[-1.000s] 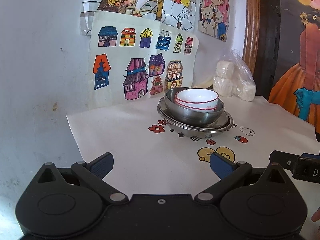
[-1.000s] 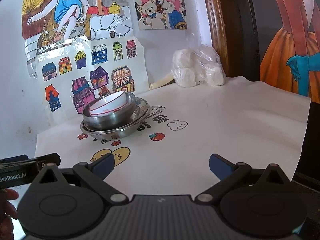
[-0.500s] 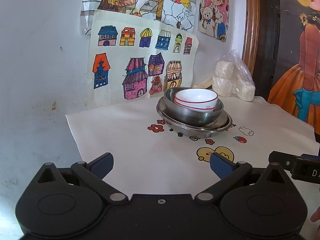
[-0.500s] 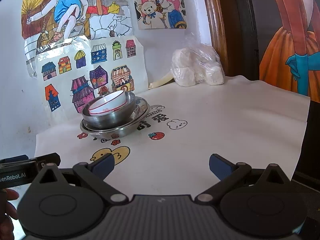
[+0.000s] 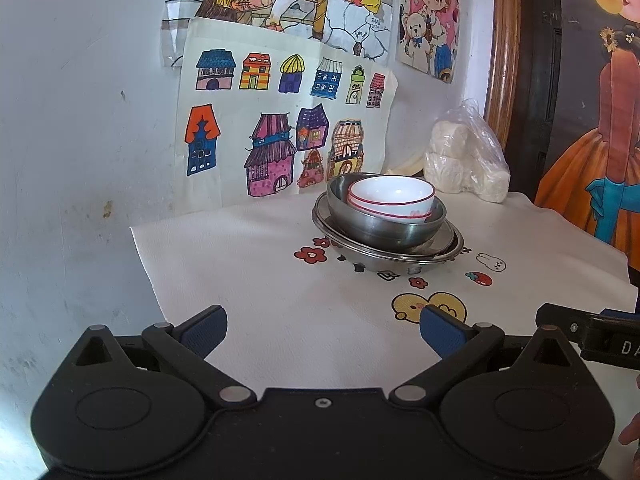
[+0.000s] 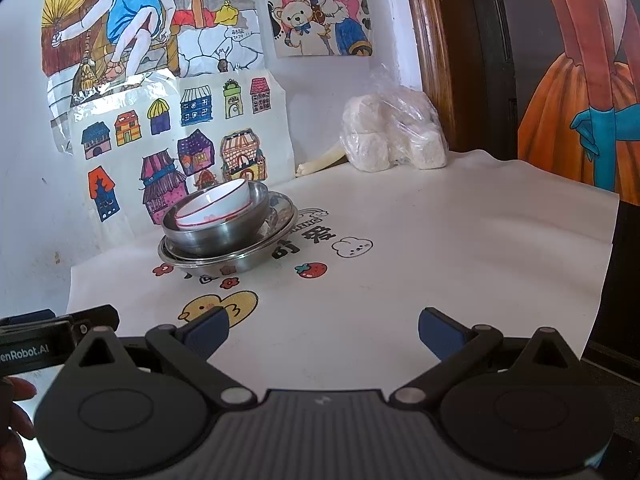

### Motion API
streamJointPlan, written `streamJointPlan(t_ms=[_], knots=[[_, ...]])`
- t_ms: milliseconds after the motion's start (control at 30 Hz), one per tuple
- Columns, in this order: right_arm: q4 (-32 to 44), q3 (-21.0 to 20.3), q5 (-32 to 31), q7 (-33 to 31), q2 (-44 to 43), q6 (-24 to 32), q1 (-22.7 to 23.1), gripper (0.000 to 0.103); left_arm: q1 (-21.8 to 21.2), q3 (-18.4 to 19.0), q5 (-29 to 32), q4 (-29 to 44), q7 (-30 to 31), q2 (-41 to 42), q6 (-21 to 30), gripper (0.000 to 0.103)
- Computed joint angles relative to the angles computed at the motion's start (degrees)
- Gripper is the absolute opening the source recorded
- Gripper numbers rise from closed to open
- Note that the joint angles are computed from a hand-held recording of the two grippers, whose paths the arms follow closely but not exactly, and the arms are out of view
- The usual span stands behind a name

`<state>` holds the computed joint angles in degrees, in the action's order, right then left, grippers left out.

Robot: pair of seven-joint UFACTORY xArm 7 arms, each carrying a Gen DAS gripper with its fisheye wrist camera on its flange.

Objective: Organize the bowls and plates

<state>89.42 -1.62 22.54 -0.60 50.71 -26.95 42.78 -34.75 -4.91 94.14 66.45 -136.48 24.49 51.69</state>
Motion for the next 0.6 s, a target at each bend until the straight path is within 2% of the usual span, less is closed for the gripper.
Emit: streamJointPlan(t_ms=[600], knots=[[-0.3,0.1,-0.2,-0.3,0.0,-0.3,-0.1,0.103,-0.1,0.1,-0.2,0.2,-0.5,0.2,-0.3,0.102]])
